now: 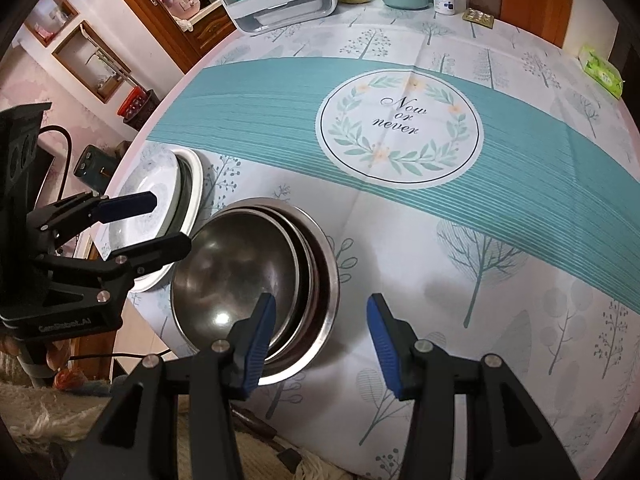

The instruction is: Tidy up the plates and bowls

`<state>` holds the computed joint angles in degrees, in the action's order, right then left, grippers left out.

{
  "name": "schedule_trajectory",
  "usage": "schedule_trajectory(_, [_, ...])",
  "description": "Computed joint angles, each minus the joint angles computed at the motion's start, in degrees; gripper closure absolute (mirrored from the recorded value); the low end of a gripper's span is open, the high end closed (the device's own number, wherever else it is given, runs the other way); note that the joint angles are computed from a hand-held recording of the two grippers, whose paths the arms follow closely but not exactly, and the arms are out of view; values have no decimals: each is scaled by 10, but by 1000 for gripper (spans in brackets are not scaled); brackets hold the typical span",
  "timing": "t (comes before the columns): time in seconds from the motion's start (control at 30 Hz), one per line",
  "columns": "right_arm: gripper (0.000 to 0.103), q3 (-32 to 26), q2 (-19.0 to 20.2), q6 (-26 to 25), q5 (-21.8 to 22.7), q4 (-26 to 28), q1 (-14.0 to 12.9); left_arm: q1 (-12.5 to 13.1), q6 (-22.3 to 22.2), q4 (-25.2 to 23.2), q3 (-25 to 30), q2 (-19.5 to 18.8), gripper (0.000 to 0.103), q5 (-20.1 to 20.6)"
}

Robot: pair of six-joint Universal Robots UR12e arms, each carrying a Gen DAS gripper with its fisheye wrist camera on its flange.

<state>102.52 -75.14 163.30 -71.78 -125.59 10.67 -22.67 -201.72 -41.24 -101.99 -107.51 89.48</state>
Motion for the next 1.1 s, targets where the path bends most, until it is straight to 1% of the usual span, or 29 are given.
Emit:
schedule_trajectory(0.17, [55,1,3,4,2,6,-1,6,-4,-16,-2,-4,35,-23])
schedule_trajectory(0.27, [55,-2,8,4,10,20,-3,11,-9,-22,-4,-7,35,-41])
schedule_trajectory(0.37, [55,-5,15,10,28,37,-7,17,-15,-33,-6,-11,35,-69])
schedule_trajectory(0.53, [55,-9,23,19,55,59,-12,34,-30,-39,-17,-15,35,-135])
schedule_trajectory(0.7, [55,-13,32,24,91,91,-20,43,-40,-37,-27,-16,37,-175])
schedule_trajectory(0.83, [55,-13,34,30,103,104,-23,42,-32,-43,-25,-17,40,-186])
schedule_trajectory(0.97, [56,-16,34,32,97,109,-20,41,-14,-57,-19,-21,55,-192])
schedule_trajectory(1.0, [56,-16,34,33,94,109,-19,38,-10,-63,-16,-22,56,-182])
schedule_trajectory(1.03, [59,-15,34,33,93,110,-18,37,-5,-67,-15,-21,56,-177])
schedule_trajectory(1.07, [64,-15,34,31,96,112,-18,35,-1,-70,-13,-22,57,-173])
schedule_trajectory(1.1, [64,-16,34,29,97,116,-18,34,2,-72,-12,-22,58,-170])
